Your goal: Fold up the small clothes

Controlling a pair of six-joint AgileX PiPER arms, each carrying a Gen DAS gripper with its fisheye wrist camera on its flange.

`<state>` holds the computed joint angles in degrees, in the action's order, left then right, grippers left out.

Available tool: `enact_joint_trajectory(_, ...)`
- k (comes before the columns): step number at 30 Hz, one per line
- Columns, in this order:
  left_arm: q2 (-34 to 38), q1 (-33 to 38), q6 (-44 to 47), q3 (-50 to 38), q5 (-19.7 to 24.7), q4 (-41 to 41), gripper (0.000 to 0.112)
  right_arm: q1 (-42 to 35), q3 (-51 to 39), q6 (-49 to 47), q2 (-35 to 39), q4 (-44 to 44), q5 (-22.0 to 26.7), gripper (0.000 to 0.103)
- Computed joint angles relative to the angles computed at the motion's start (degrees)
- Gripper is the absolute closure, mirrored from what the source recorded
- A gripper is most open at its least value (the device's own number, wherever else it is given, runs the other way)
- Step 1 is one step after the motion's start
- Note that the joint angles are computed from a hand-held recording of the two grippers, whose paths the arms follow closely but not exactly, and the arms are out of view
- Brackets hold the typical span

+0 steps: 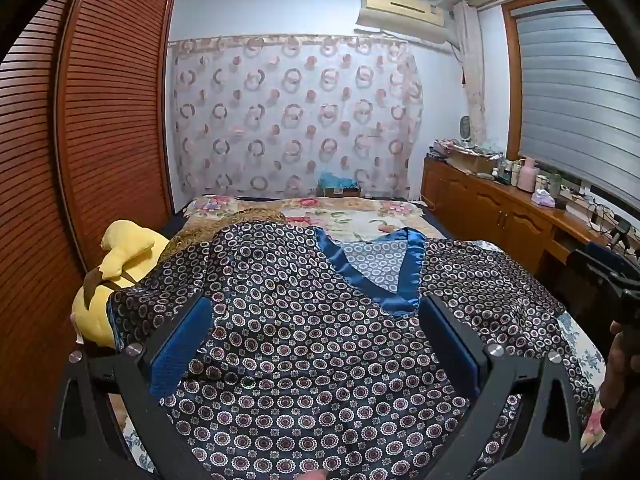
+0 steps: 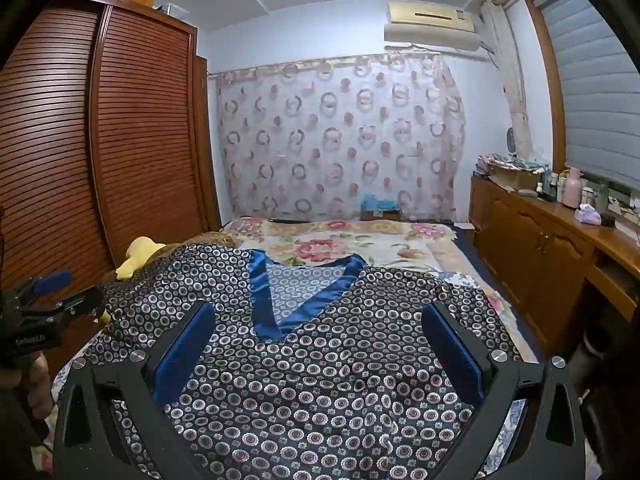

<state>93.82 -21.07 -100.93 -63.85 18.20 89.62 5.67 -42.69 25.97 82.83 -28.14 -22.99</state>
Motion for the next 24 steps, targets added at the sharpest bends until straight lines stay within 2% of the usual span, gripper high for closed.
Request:
enact_joint_trajectory(7, -0.62, -1.47, 0.01, 0.54, 2.00, 0.32, 0.009, 0.13, 0.40, -1.28, -0.36, 1.52, -0.14, 0.000)
enact_joint_trajectory(10, -0.50, -0.96, 3.28, -0.26, 1.21, -2.79, 0.009, 1.24, 0.96, -2.91, -1.06, 3.79, 0.39, 0.000)
enact_joint_trajectory(13, -0.57, -1.24, 4.91, -0.66, 1.57, -4.29, 0.009, -0.12, 0.31, 0.64, 0.11, -0.13, -0.67, 0.000)
enact_joint_trajectory(18, -0.52, -0.46, 1.47, 0.10, 0.93, -0.75, 0.009, 0.11, 0.30, 0.86, -0.02, -0.17, -0.45, 0.000)
enact_joint_trajectory(24, -0.94, -0.38, 2.71, 0.09, 0.79, -1.81, 0.009, -0.62, 0.22, 2.51, -0.01, -1.91, -0.79, 0.000)
